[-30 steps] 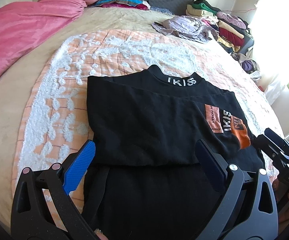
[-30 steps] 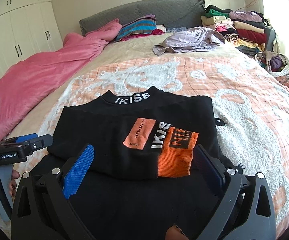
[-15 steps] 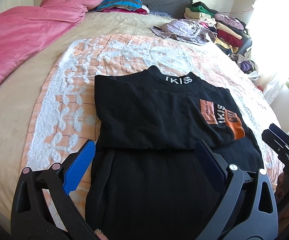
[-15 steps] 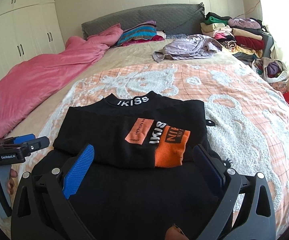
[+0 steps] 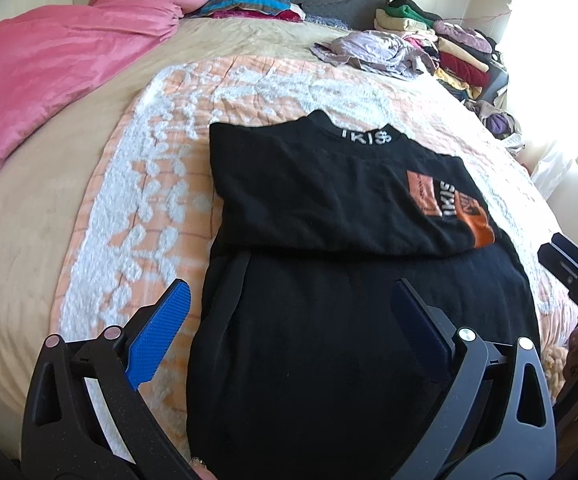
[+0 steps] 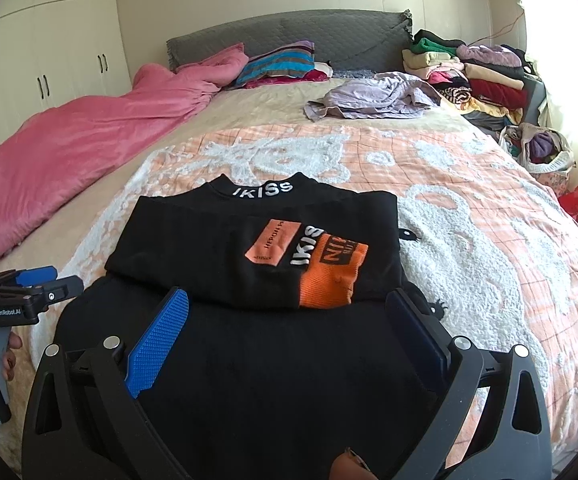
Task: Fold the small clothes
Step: 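Move both open tools back along the sweatshirt toward its hem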
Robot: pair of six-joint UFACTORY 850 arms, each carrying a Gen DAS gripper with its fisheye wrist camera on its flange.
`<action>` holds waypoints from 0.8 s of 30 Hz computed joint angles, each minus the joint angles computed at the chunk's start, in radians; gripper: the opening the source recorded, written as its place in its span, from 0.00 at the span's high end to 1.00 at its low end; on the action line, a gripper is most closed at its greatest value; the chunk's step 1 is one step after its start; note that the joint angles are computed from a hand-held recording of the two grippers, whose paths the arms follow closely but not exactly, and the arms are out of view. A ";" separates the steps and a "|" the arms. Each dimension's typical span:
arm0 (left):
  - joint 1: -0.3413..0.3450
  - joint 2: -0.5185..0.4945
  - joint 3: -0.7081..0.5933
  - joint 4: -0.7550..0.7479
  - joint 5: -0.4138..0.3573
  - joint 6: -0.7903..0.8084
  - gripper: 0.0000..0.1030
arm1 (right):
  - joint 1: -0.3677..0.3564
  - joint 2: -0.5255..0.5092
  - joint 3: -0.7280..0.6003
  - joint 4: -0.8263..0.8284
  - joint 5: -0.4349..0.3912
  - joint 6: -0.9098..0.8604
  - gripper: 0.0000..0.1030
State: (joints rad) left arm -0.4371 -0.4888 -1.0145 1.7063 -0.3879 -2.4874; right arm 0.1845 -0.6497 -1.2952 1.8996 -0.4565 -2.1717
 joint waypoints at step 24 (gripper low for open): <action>-0.024 0.022 0.087 -0.015 0.029 -0.040 0.09 | -0.039 0.010 0.083 -0.037 0.033 -0.037 0.05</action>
State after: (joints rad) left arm -0.4612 -0.4671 -0.9271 1.6914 -0.3592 -2.5277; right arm 0.1451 -0.6398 -1.2124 1.8625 -0.4233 -2.2083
